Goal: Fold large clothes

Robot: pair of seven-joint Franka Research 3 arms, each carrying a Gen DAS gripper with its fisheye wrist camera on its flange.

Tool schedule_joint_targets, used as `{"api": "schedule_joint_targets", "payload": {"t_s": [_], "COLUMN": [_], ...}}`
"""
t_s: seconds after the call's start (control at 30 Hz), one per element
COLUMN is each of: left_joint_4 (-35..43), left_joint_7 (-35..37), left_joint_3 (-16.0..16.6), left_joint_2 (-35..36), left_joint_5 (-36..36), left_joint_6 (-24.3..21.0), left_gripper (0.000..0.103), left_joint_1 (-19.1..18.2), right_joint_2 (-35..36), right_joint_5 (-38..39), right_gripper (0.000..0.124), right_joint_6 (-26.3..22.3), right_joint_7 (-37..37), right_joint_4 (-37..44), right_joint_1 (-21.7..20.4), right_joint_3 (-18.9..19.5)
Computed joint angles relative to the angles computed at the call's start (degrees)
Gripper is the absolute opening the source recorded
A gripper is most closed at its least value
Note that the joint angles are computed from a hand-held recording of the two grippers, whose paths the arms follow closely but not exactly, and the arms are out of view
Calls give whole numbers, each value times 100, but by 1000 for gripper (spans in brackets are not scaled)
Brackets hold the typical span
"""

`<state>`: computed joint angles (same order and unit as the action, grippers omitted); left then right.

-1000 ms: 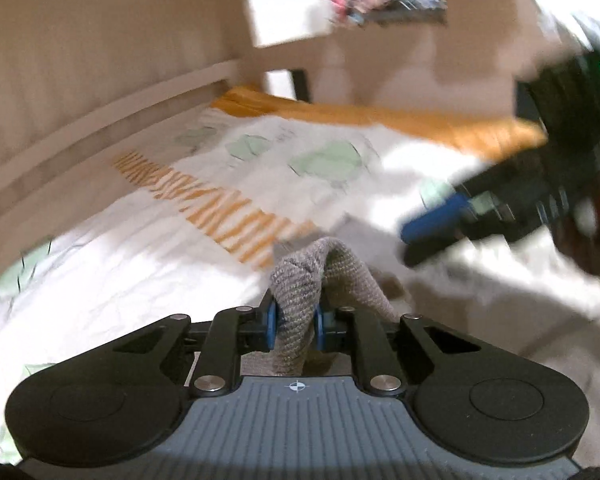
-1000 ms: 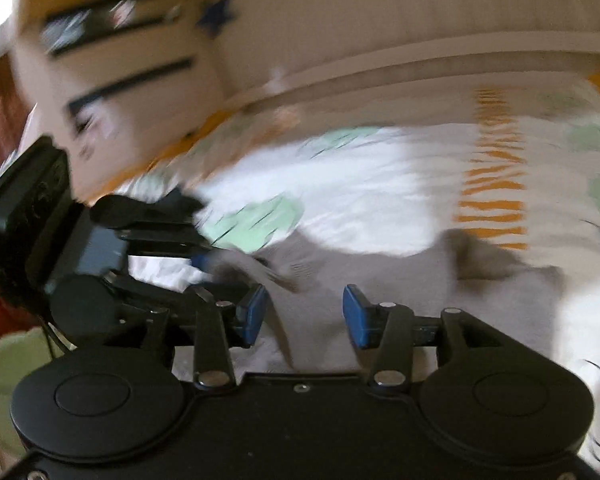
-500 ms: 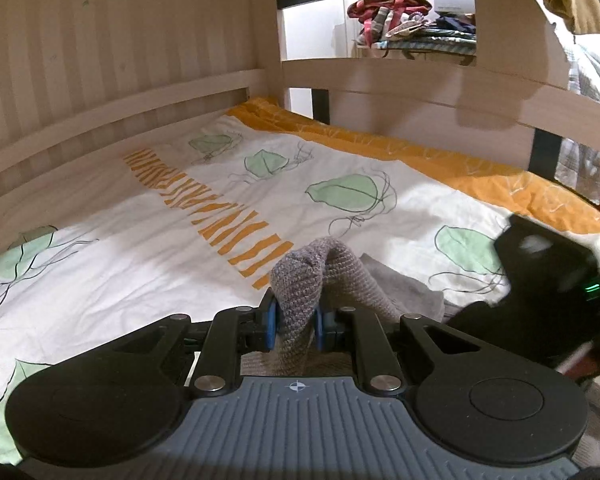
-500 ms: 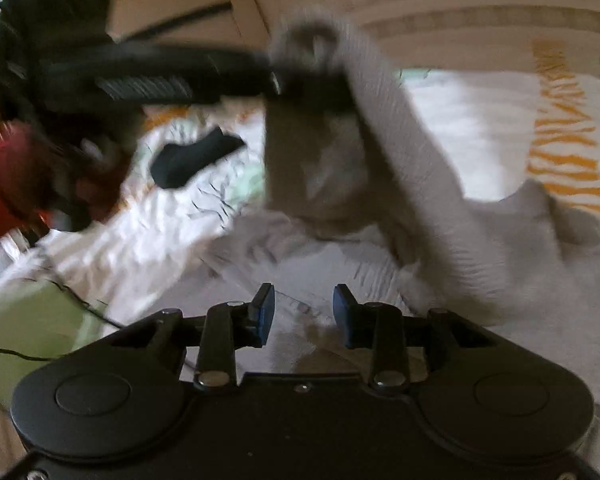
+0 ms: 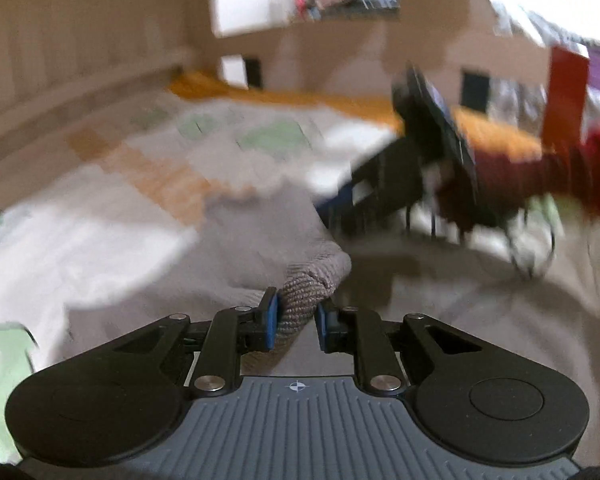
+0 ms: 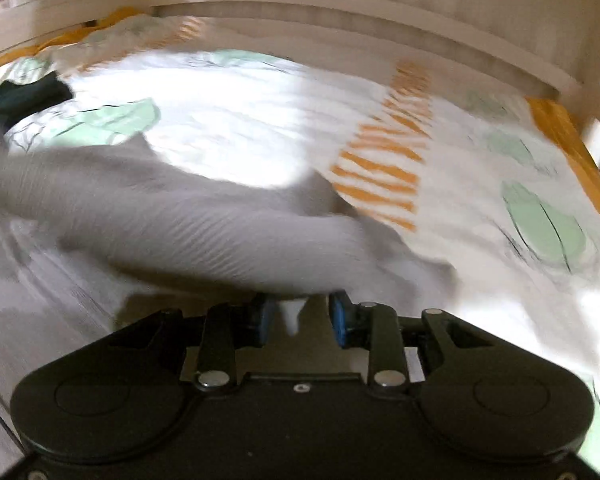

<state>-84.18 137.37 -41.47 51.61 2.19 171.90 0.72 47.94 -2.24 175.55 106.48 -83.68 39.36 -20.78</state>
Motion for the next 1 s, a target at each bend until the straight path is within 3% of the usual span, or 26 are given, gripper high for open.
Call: {"api": "schedule_joint_targets", "payload": {"t_s": [0.17, 0.23, 0.3, 0.37, 0.43, 0.5, 0.53, 0.6, 0.67, 0.73, 0.87, 1.0], "left_joint_4": [-275, -368, -545, -674, -708, -604, -520, -242, 174, 610, 1578, 2309], "left_joint_7": [-318, -285, -173, -66, 17, -109, -299, -1004, -1725, -2304, -3232, -3905], "left_joint_3": [656, 725, 575, 211, -341, -725, -722, -247, 364, 601, 794, 1131], "left_joint_2": [-249, -344, -455, -476, -333, -85, -11, -4, 58, 285, 828, 1225], "left_joint_5": [63, -4, -195, -572, -1045, -1349, -1437, -1553, -1723, -1878, -1978, -1785], "left_joint_6": [-546, -742, -719, -648, -371, 73, 348, 808, 957, 919, 418, 220], "left_gripper": [28, 29, 30, 31, 44, 54, 58, 60, 60, 60, 60, 60], "left_joint_1": [-390, -379, -177, 189, 673, 953, 931, 536, 41, -183, -429, -740], "right_joint_2": [-478, -656, -754, -825, -979, -1036, -1080, -1129, -1045, -853, -415, -8], "right_joint_5": [94, 102, 84, 62, 144, 376, 520, 825, 1086, 1277, 1696, 1921], "right_gripper": [42, 43, 45, 45, 45, 48, 51, 58, 58, 58, 58, 59], "right_joint_6": [133, 99, 1, -31, 110, 363, 483, 743, 948, 1055, 1150, 1329], "right_joint_7": [59, 52, 172, 396, 603, 647, 621, 405, 186, 19, -156, -413], "right_joint_4": [-816, -1010, -1085, -1127, -1258, -1250, -1259, -1273, -1184, -1001, -640, -413], "right_joint_1": [113, 156, 295, 405, 351, 18, -152, -702, -1294, -1744, -2330, -2966], "right_joint_3": [-69, -102, -230, -354, -258, 162, 414, 1156, 1955, 2566, 3359, 4186]}}
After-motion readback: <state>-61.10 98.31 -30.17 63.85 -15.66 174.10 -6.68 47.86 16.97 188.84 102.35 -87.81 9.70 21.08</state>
